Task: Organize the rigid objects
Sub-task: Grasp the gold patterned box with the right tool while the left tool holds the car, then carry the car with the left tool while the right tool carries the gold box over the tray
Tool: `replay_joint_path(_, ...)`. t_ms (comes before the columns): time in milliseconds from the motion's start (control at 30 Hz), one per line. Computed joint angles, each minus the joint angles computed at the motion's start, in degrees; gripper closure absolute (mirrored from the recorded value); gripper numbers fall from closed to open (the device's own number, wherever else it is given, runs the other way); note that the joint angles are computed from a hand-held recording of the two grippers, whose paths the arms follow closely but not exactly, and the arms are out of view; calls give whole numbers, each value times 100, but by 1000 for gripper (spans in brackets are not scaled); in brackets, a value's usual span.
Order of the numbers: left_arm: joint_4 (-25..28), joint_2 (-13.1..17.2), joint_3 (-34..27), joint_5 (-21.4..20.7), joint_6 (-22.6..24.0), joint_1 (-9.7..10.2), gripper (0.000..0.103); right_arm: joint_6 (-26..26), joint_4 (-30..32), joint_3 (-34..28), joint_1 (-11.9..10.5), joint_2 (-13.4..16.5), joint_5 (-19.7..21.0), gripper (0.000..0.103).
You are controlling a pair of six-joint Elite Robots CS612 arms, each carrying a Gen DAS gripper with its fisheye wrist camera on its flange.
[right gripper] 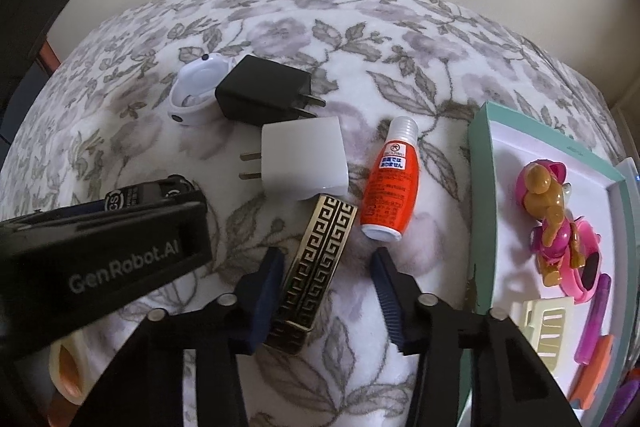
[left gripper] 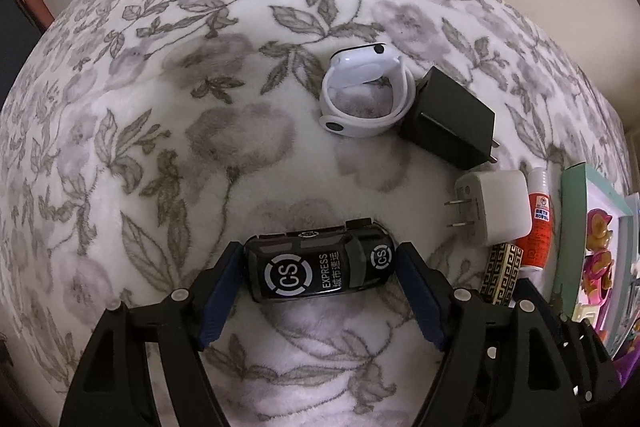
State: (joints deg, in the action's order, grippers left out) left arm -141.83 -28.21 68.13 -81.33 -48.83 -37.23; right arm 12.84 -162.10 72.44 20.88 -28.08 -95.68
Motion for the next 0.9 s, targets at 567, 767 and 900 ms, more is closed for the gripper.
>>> replay_joint_path(567, -196, -209, 260, 64, -16, -66, 26, -145, 88, 400, -4, -236, 77, 81)
replay_joint_path(767, -681, -530, 682, 288, -32, -171, 26, 60, -122, 747, -94, -446, 226, 81)
replay_joint_path(900, -886, -679, 824, 489, -23, -230, 26, 263, -411, 1005, -163, -625, 321, 81)
